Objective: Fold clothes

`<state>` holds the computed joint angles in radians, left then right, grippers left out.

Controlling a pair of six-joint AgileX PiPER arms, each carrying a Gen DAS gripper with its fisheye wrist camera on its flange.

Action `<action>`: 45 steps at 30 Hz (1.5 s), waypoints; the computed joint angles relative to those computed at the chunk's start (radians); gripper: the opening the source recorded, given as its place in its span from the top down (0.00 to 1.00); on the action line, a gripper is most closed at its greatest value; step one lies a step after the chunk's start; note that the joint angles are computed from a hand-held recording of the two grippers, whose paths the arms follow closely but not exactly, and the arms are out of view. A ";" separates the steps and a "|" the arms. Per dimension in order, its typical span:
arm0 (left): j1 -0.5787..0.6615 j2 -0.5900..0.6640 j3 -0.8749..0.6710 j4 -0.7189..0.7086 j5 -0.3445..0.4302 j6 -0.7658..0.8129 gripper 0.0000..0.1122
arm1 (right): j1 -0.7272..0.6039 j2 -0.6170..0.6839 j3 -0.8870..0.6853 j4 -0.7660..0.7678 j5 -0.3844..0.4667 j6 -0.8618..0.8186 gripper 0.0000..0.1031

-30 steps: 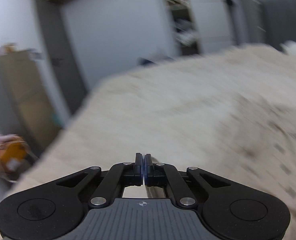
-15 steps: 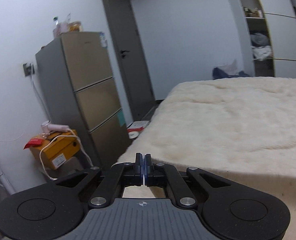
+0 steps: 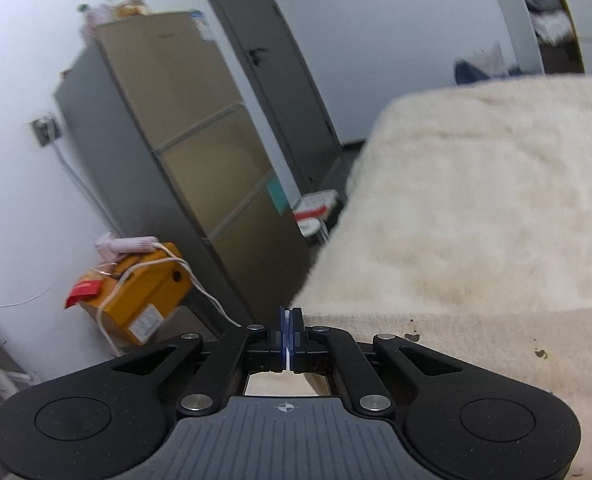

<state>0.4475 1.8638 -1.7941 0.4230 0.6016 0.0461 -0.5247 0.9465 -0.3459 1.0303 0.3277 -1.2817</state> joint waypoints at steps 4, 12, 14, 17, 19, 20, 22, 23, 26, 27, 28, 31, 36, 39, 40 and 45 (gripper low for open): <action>0.022 -0.019 0.090 -0.030 0.018 -0.026 0.86 | 0.000 0.007 0.002 0.032 -0.002 -0.040 0.43; 0.333 0.001 0.049 -0.811 0.312 0.349 0.65 | -0.056 0.011 0.008 0.133 0.056 -0.173 0.43; 0.375 0.004 0.087 -0.945 0.345 0.423 0.65 | -0.061 0.012 0.007 0.136 0.062 -0.176 0.44; 0.386 0.027 0.169 -1.112 0.336 0.416 0.65 | -0.050 0.007 0.009 0.129 0.049 -0.167 0.44; 0.364 0.048 0.194 -1.149 0.296 0.362 0.65 | -0.045 0.003 0.011 0.124 0.043 -0.167 0.43; 0.352 0.055 0.201 -1.157 0.277 0.352 0.65 | -0.042 0.002 0.011 0.120 0.040 -0.163 0.43; 0.327 0.059 0.224 -1.169 0.224 0.341 0.69 | -0.028 0.000 0.011 0.103 0.026 -0.142 0.43; 0.313 0.057 0.240 -1.173 0.190 0.339 0.91 | -0.018 0.001 0.011 0.096 0.016 -0.131 0.43; 0.316 -0.004 0.300 -1.173 0.120 0.349 1.00 | 0.005 0.005 0.011 0.088 -0.007 -0.114 0.43; 0.324 -0.032 0.320 -1.170 0.102 0.354 1.00 | 0.009 0.006 0.011 0.096 -0.008 -0.118 0.43; 0.332 -0.060 0.338 -1.167 0.085 0.359 1.00 | 0.008 0.008 0.012 0.110 -0.006 -0.130 0.43; 0.387 -0.187 0.400 -1.057 0.030 0.325 1.00 | -0.005 0.010 0.015 0.156 0.014 -0.179 0.43; 0.484 -0.231 0.365 -0.891 0.119 0.215 1.00 | -0.060 -0.014 0.014 0.175 0.103 -0.218 0.44; 0.546 -0.256 0.410 -1.059 0.248 0.359 0.91 | -0.130 -0.043 0.009 0.161 0.188 -0.202 0.43; 0.546 -0.256 0.429 -1.087 0.273 0.381 0.79 | -0.154 -0.053 0.005 0.145 0.220 -0.183 0.43; 0.521 -0.231 0.555 -1.242 0.264 0.442 0.68 | -0.226 -0.110 -0.003 0.075 0.324 -0.129 0.43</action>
